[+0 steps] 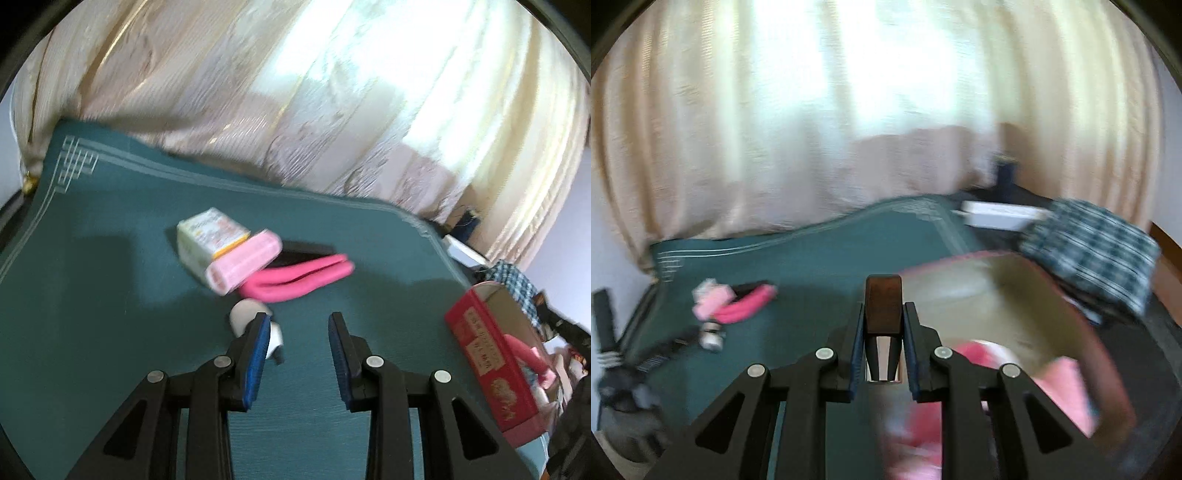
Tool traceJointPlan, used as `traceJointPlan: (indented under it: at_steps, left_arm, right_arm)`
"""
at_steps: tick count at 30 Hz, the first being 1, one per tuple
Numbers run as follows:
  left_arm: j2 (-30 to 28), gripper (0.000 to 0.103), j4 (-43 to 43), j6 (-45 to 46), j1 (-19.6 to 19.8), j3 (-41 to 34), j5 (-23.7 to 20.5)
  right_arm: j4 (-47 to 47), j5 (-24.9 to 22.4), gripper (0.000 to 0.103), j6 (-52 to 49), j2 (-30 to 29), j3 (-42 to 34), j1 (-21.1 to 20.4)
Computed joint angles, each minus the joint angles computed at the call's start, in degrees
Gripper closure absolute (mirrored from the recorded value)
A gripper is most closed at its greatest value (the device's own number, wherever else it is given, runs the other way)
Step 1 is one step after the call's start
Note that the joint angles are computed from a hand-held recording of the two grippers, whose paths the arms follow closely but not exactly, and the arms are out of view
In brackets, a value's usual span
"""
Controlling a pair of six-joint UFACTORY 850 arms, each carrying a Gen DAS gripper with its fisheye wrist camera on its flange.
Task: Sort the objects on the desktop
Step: 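Lower the lipstick into the red tin and open the right tool, then move the right tool back over the mat toward the pink roller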
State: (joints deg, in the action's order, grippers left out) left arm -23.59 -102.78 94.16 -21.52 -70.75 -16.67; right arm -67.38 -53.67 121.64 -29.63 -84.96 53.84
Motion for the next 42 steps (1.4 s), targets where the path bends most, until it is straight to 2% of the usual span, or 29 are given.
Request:
traceJointPlan:
  at_steps: [4, 7, 11, 13, 14, 15, 17, 20, 28, 34, 42]
  left_arm:
    - [2.55, 0.069, -0.74, 1.19, -0.26, 1.36, -0.86]
    - [5.78, 0.069, -1.84, 4.45, -0.72, 3.66, -0.09]
    - [9.47, 0.069, -3.57, 8.08, -0.59, 5.61, 2.33]
    - [10.73, 0.069, -4.25, 8.87, -0.26, 6.21, 3.14]
    - [11.34, 0.069, -4.65, 9.31, -0.1, 6.49, 3.53]
    - [11.83, 0.069, -5.18, 9.87, 0.01, 6.76, 3.81]
    - [12.22, 0.069, -4.75, 9.58, 0.15, 7.0, 3.97]
    - [12.23, 0.069, -1.79, 6.87, 0.05, 7.07, 4.0]
    - [11.78, 0.069, 1.19, 4.25, -0.03, 7.26, 2.94]
    - [11.45, 0.069, 0.02, 4.95, 1.63, 7.22, 1.88]
    - [10.38, 0.069, 1.86, 2.72, 4.9, 6.82, 0.4]
  right_arm:
    - [6.56, -3.43, 0.081, -3.6, 3.2, 4.71, -1.45]
    - [10.3, -1.32, 0.081, -6.02, 5.4, 7.77, -3.1]
    - [10.85, 0.88, 0.081, -6.78, 6.36, 9.53, -3.92]
    - [10.94, 1.4, 0.077, -7.51, 6.1, 9.19, -3.73]
    - [11.07, 1.36, 0.067, -8.21, 5.73, 8.62, -3.62]
    - [11.0, 1.4, 0.05, -8.73, 5.5, 8.4, -3.51]
    - [10.56, 0.05, 0.028, -9.54, 5.14, 7.7, -2.97]
    - [8.31, -3.66, 0.028, -8.5, 4.78, 6.86, -1.5]
    - [2.58, -7.1, 0.028, -5.85, 5.27, 4.2, 0.96]
    - [-0.13, -2.7, 0.027, -5.82, 3.47, -0.04, 1.39]
    - [1.33, 5.94, 0.027, -11.25, -3.83, -10.05, 0.31]
